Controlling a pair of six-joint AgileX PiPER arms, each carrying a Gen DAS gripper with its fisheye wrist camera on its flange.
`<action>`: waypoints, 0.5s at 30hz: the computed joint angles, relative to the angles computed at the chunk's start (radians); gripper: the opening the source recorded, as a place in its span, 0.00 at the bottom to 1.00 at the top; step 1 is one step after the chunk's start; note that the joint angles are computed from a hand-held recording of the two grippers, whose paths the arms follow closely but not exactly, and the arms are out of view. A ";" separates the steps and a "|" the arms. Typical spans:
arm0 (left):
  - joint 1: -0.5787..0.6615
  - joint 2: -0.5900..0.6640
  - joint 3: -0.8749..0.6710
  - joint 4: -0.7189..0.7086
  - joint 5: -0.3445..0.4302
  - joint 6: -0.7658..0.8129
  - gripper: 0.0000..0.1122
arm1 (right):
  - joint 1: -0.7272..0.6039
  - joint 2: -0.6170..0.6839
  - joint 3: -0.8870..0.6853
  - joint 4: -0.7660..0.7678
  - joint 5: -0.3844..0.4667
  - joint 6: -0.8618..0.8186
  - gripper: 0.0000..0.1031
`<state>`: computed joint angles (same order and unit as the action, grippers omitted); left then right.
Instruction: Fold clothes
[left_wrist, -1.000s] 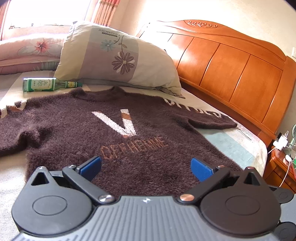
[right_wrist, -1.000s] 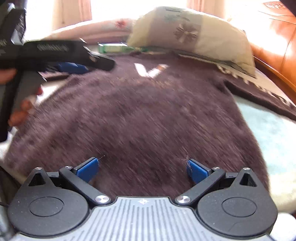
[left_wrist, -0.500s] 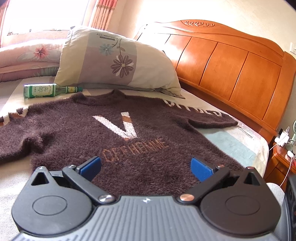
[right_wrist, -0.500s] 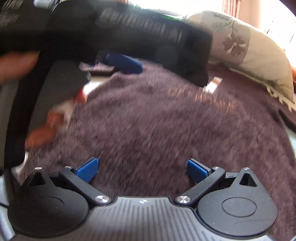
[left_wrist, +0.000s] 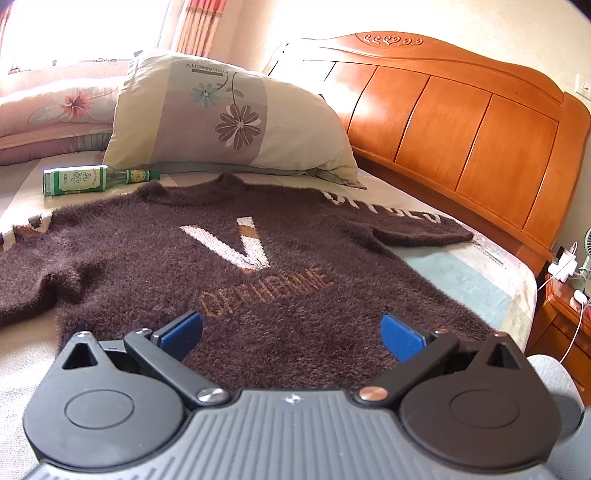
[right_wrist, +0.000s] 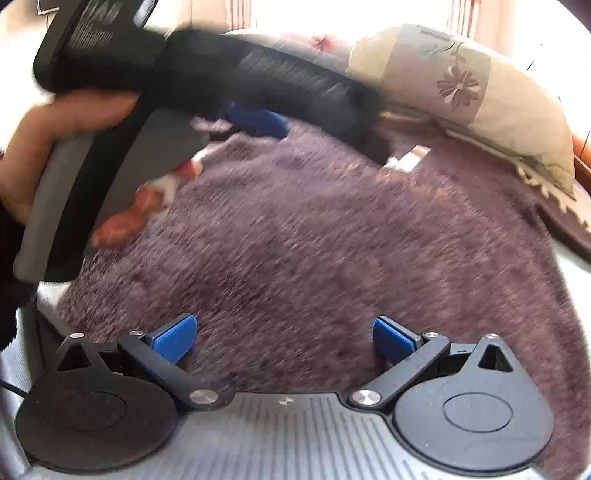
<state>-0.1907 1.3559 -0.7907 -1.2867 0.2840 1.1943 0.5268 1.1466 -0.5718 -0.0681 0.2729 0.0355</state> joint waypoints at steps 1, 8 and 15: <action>0.001 0.001 -0.001 0.001 0.001 -0.001 0.91 | -0.017 -0.009 -0.001 -0.071 -0.011 0.054 1.00; -0.026 0.026 -0.015 0.107 -0.024 -0.088 0.91 | -0.239 0.096 -0.077 0.033 -0.004 -0.056 1.00; -0.051 0.031 -0.014 0.159 -0.051 -0.124 0.91 | -0.270 0.047 0.042 0.056 -0.075 -0.040 1.00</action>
